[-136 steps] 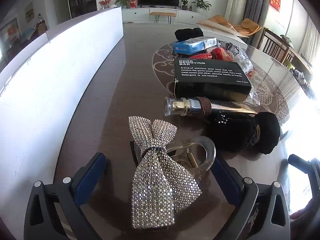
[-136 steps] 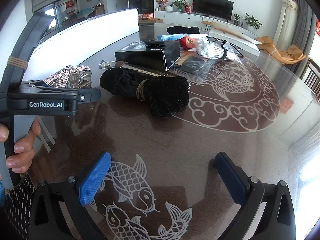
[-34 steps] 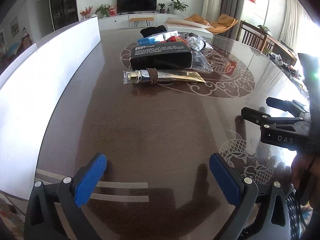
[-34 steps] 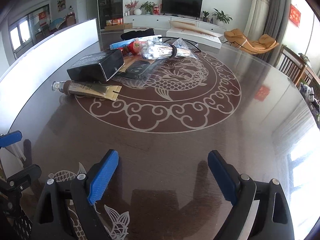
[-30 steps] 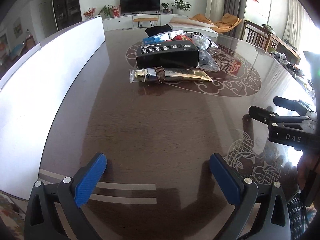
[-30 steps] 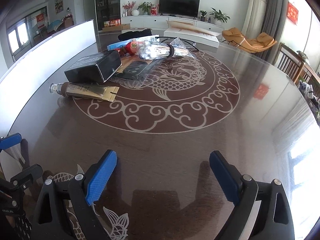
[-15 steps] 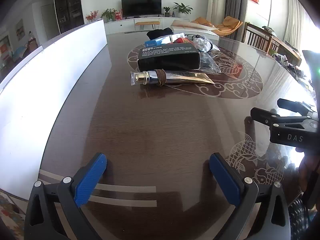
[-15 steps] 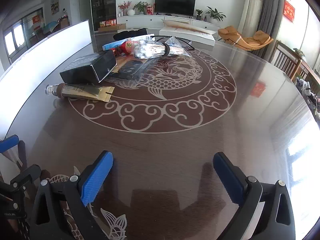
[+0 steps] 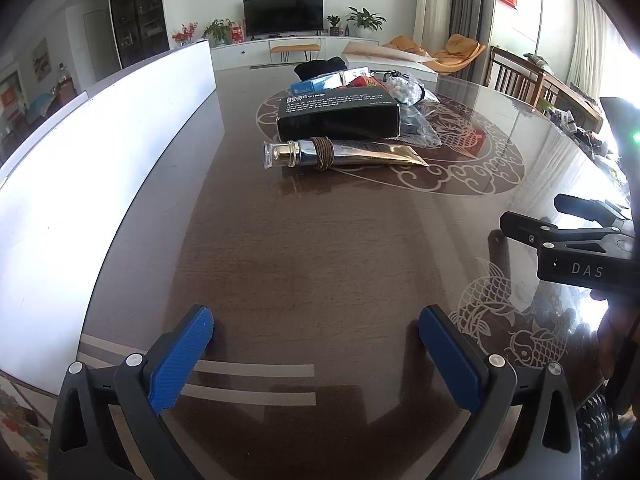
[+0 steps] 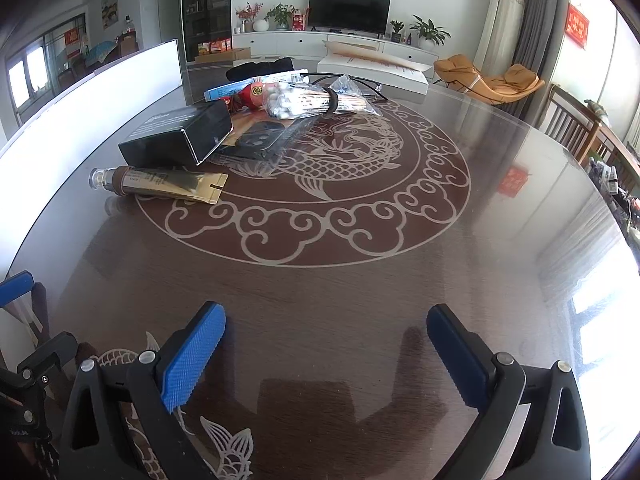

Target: Organize objects

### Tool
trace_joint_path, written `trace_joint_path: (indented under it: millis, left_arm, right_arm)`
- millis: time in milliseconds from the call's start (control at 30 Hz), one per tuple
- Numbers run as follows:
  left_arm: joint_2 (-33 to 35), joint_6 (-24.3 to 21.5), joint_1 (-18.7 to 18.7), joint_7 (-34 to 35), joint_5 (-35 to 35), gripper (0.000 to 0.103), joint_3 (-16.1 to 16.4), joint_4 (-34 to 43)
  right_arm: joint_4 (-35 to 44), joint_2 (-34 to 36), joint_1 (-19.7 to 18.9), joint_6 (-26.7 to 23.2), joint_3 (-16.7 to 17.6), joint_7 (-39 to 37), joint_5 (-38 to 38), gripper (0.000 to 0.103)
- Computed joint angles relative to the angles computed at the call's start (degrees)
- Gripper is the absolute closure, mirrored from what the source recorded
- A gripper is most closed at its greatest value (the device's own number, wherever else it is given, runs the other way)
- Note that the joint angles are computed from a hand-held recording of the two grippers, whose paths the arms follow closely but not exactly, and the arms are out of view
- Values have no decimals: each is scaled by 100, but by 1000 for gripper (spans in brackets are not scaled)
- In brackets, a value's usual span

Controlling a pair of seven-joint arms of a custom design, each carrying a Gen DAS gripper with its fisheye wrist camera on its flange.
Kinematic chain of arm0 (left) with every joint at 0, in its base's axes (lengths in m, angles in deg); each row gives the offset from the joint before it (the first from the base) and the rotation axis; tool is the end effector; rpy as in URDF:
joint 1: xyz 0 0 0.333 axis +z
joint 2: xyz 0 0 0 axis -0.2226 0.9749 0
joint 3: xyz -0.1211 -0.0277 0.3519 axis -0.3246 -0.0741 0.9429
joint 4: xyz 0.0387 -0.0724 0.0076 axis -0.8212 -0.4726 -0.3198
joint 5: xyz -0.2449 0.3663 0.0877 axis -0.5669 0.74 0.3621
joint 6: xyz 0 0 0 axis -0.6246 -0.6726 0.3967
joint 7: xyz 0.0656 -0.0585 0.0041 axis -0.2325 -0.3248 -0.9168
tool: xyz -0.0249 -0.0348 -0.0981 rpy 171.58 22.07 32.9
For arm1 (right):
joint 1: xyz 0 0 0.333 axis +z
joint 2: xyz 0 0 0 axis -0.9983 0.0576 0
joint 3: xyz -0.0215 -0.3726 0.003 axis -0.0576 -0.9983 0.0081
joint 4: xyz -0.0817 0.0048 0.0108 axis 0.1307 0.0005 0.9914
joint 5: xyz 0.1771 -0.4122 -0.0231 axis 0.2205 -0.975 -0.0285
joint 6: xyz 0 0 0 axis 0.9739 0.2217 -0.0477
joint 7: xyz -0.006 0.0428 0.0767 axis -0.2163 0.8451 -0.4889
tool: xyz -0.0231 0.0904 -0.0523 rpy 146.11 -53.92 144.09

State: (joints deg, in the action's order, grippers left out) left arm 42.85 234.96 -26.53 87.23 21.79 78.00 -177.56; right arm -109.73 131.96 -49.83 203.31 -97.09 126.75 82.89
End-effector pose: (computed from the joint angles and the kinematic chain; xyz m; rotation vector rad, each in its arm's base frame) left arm 0.6538 -0.1783 0.2900 -1.9010 1.7368 -0.6065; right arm 0.7351 0.3504 0.2724 -2.1140 1.4753 -0.6047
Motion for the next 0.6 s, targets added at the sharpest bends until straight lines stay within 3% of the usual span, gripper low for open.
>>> trace_joint_path:
  millis: [600]
  left_arm:
    - [10,23,11,-172,199,0,7,8]
  right_arm:
    - [0,-1,-6,-1,6,-15,15,2]
